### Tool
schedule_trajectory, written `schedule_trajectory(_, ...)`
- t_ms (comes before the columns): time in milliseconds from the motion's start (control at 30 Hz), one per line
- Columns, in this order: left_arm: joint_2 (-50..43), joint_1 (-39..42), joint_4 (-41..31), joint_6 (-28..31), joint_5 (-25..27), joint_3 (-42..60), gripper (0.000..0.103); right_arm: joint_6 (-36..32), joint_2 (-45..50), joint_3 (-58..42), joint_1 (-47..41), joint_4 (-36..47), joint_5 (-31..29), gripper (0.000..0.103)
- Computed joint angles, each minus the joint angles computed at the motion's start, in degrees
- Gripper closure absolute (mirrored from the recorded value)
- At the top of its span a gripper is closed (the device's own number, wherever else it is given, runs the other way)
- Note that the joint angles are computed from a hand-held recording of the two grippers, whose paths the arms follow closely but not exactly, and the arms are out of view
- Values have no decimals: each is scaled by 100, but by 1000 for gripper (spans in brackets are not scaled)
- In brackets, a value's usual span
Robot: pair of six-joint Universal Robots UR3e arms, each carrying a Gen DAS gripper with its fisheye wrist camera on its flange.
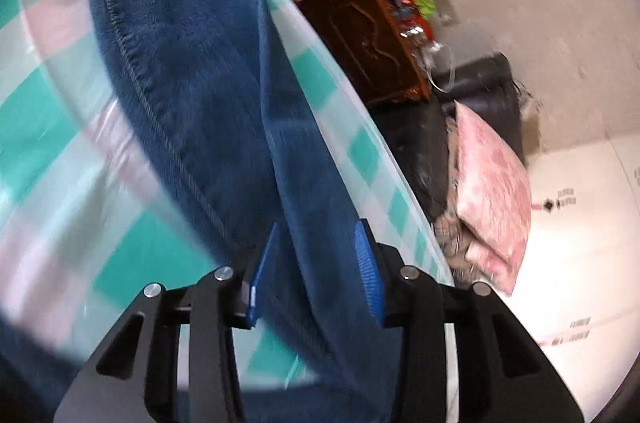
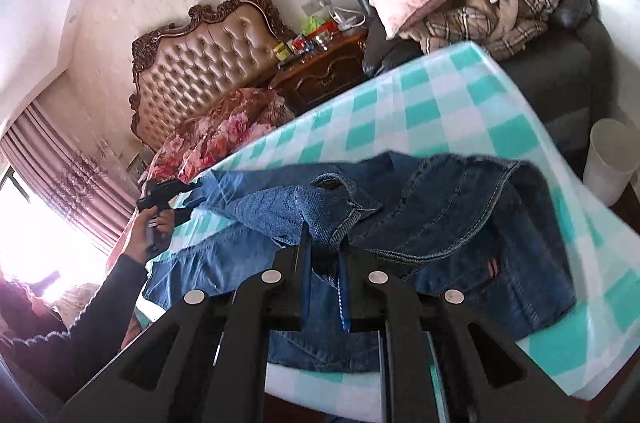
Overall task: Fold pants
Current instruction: 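Close the left gripper on the leg hems while the right gripper holds them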
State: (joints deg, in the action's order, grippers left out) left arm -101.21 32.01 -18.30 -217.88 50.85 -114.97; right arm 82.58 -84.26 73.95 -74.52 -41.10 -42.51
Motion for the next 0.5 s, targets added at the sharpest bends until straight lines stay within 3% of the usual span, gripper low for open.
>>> schedule_trajectory(167,-862,61,-468,-71,404,980,67,80,191,-246,47,43,65,90)
schedule_trajectory(333,-1461,203,-438,-84,248,1530,69,95,323,-461,40,115,33,90)
schedule_trajectory(433,-1675,245,-622,-77,305,1838,89,78,412,-629,57,175,3,90)
schedule_trajectory(467,-1598,316,-559,-43,265,1685,101,69,434,-660,58,180,-3,90)
schedule_trajectory(500,-1496,368,-523,-36,205,1544,101,121,448,-665,65,96,2,90)
